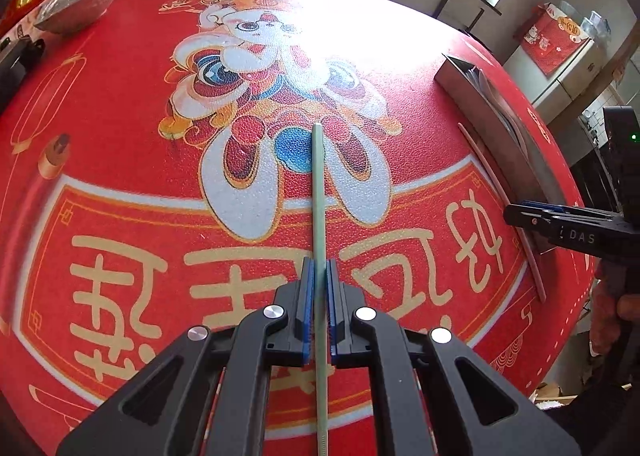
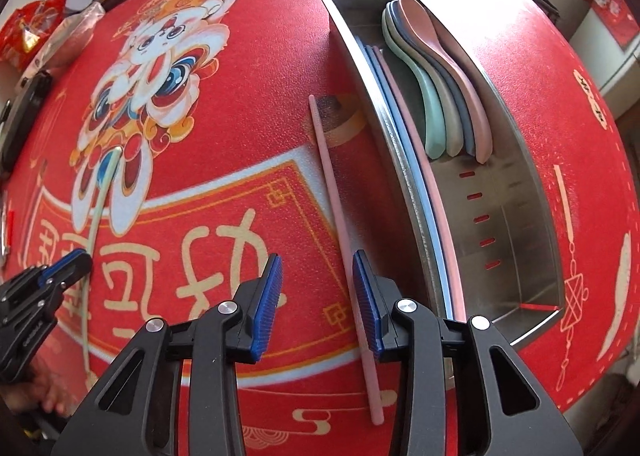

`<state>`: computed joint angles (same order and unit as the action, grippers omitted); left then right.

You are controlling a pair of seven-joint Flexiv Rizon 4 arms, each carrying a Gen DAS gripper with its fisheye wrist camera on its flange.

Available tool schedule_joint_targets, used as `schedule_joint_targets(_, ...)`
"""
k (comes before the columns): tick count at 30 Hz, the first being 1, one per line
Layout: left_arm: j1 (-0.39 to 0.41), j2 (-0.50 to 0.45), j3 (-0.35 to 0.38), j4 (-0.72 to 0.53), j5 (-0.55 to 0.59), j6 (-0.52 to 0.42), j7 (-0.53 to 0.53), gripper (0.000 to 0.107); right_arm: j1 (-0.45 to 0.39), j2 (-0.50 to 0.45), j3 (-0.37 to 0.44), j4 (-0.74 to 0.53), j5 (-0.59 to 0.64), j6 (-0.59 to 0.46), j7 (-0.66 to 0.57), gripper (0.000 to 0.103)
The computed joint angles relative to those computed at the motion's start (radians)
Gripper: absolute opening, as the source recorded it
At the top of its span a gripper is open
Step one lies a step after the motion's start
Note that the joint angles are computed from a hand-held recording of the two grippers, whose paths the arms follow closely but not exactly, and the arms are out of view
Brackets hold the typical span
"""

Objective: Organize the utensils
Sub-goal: 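Grasp the pink chopstick with the right tool while the left tool holds the green chopstick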

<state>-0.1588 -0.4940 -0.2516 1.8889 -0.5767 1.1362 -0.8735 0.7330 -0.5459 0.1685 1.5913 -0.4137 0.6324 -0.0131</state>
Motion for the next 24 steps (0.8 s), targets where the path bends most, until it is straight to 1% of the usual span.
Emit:
schedule_joint_targets(5,0.005,0.000,-0.006,0.001,-0.010,-0.006,0.006,0.006,0.003,-0.018,-0.001,-0.034,0.010,-0.062,-0.022,0.030)
schedule_joint_targets(8,0.007,-0.001,-0.006,-0.002,-0.017,-0.011,0.007,0.006,-0.001,-0.019,0.000,-0.031,0.019,-0.060,-0.019,0.026)
schedule_joint_targets(10,0.005,-0.001,-0.004,-0.003,-0.017,-0.012,0.004,0.007,-0.004,-0.016,0.001,-0.021,0.022,-0.040,-0.013,0.023)
schedule_joint_targets(14,0.002,-0.001,-0.001,-0.002,-0.013,-0.011,0.003,0.007,-0.013,-0.015,0.009,-0.004,0.030,0.025,-0.028,0.013)
schedule_joint_targets(16,0.002,-0.002,0.000,-0.004,-0.011,-0.011,0.003,0.007,-0.012,-0.020,0.010,-0.004,0.029,0.051,-0.041,0.011)
schedule_joint_targets(19,0.002,-0.001,0.000,-0.003,-0.010,-0.008,0.002,0.007,-0.007,-0.022,0.006,-0.003,0.024,0.071,-0.052,0.011)
schedule_joint_targets(24,-0.005,-0.001,0.007,-0.004,0.002,-0.001,-0.013,0.007,-0.001,-0.019,0.002,0.008,0.013,0.084,-0.065,0.011)
